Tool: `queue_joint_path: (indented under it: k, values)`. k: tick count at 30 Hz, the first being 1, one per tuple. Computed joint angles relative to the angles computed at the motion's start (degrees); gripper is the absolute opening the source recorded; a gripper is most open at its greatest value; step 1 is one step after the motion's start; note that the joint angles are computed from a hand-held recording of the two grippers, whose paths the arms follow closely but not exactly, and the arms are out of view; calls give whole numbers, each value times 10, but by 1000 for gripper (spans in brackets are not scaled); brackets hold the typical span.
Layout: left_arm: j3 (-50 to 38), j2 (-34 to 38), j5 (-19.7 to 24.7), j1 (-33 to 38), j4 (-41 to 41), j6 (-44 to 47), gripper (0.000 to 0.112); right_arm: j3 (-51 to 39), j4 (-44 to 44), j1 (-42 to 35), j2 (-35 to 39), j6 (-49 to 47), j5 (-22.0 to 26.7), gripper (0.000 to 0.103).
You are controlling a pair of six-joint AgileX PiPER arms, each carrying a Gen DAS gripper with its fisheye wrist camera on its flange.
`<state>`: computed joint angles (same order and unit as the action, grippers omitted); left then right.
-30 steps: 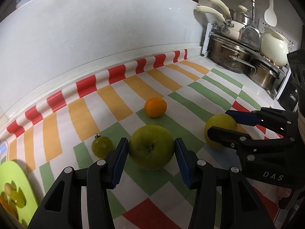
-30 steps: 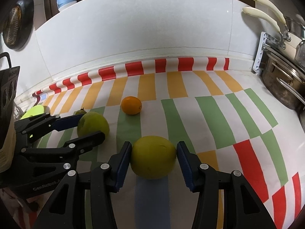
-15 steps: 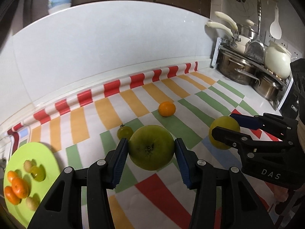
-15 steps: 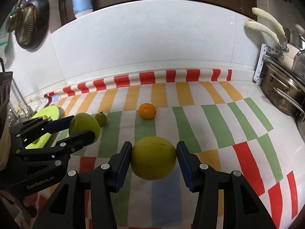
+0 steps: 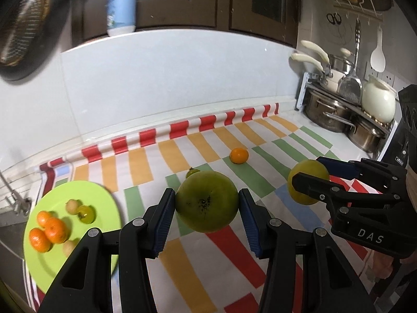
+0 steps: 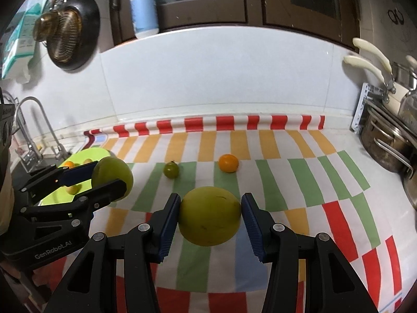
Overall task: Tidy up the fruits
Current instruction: 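Carry the green apple and yellow fruit over the green plate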
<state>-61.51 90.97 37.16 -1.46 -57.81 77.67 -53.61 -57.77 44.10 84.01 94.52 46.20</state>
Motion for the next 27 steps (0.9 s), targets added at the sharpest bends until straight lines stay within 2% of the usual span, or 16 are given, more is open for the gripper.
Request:
queue_joint_path:
  k: [13,27]
  values:
    - [61,-84,63,109,-13,30,49,-47,-2,96,10,9,67,49]
    - [60,-101,137,258,-19,80,49,-148,-10,156,85,-5,79,49]
